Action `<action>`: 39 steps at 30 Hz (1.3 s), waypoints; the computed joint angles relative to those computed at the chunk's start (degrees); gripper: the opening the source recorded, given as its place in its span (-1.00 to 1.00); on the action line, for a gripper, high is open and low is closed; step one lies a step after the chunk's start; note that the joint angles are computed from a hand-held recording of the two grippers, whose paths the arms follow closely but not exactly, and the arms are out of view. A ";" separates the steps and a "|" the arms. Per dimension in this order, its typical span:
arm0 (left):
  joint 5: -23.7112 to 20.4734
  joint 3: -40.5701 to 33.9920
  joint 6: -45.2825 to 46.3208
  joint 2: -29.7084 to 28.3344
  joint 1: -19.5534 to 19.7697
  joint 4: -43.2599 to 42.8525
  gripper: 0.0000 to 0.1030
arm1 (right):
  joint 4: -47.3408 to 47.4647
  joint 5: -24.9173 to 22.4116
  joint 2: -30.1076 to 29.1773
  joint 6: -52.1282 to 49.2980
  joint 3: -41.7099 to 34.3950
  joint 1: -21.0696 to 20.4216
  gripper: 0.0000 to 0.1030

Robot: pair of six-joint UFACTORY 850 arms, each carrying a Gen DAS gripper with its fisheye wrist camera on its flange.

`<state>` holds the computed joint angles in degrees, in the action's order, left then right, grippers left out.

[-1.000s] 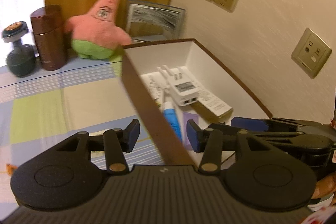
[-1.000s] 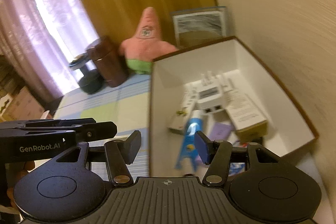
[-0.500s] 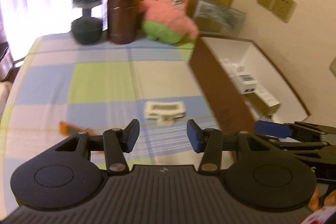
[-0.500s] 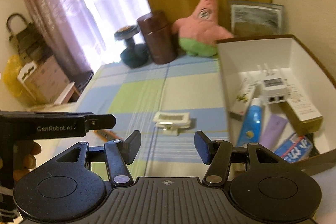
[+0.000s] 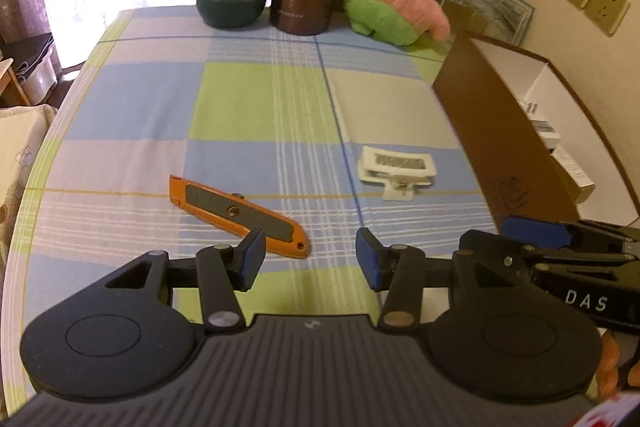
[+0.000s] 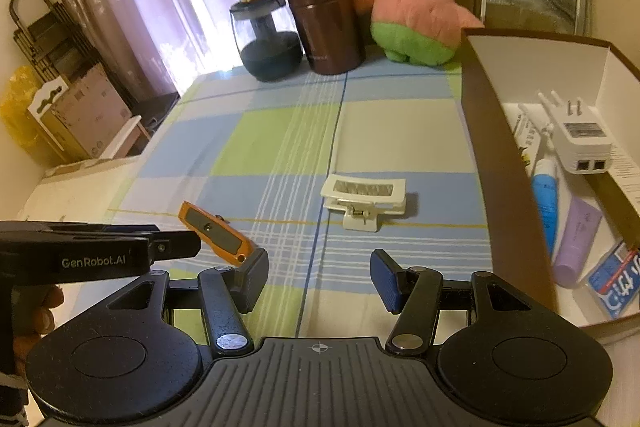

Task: Organize rigid objects
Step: 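Withdraw both open tools from the box back over the bed, then grasp the orange utility knife with the left tool while the right tool grasps the white hair clip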

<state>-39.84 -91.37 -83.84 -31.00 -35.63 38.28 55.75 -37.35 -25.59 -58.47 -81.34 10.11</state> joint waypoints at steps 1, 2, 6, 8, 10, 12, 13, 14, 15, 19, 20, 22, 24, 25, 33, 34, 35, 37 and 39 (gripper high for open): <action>-0.06 -0.02 0.15 -0.24 0.14 -0.14 -0.14 | -0.60 0.34 -0.38 0.50 -0.32 0.28 0.04; -0.19 -0.16 0.44 -0.62 0.35 -0.59 -0.14 | -1.33 0.90 -0.97 1.08 -0.76 0.61 0.04; 0.22 -0.86 1.77 -2.32 1.26 -2.90 -0.14 | -5.02 2.26 -3.25 4.52 -2.76 1.68 0.04; 0.94 -1.10 2.37 -3.04 1.84 -4.30 -0.14 | -5.88 2.68 -4.33 5.60 -3.84 1.99 0.04; 1.27 -1.39 2.46 -3.61 2.32 -4.81 -0.14 | -6.55 3.34 -5.46 6.49 -5.14 2.25 0.04; 0.96 -2.04 2.09 -4.31 2.79 -4.67 -0.14 | -6.11 4.11 -6.72 6.42 -6.54 2.44 0.04; 0.71 -2.46 1.86 -4.67 3.05 -4.69 -0.14 | -6.21 4.56 -7.30 6.67 -7.19 2.60 0.04; 0.48 -2.92 1.63 -5.08 3.36 -4.76 -0.14 | -7.06 4.96 -8.11 7.77 -8.20 2.84 0.04; 0.09 -3.54 1.43 -5.54 3.61 -4.80 -0.14 | -7.67 5.22 -8.97 8.72 -9.26 3.05 0.04; -1.51 -6.56 1.47 -7.88 4.36 -4.28 -0.14 | -10.31 6.22 -12.22 12.59 -13.27 3.85 0.04; -2.31 -7.60 1.95 -8.69 4.48 -4.24 -0.14 | -10.81 6.69 -13.01 13.39 -14.18 4.05 0.04; -4.43 -9.65 2.59 -10.34 4.48 -3.37 -0.14 | -11.71 7.59 -14.53 14.86 -15.90 4.41 0.04; -6.53 -11.57 3.68 -11.97 4.45 -2.83 -0.14 | -13.93 8.23 -16.11 17.24 -17.71 4.78 0.04; -7.24 -12.28 4.21 -12.61 4.45 -2.81 -0.14 | -14.41 8.61 -16.89 17.70 -18.51 4.92 0.04; -12.12 -15.63 10.08 -16.09 3.33 -0.23 -0.13 | -14.93 8.50 -21.19 17.46 -23.15 5.17 0.04; -12.60 -15.73 10.98 -16.27 3.11 0.22 -0.13 | -13.42 7.21 -21.57 16.51 -23.69 4.88 0.04; -12.99 -15.73 11.61 -16.35 2.96 0.52 -0.13 | -13.15 5.12 -22.03 16.71 -24.54 4.57 0.04; -12.41 -14.32 11.89 -15.53 2.78 1.25 -0.12 | -15.01 1.57 -22.45 19.73 -25.89 4.22 0.04; -11.54 -12.14 11.49 -14.15 2.82 1.38 -0.12 | -16.02 -1.33 -22.19 22.37 -25.99 3.94 0.04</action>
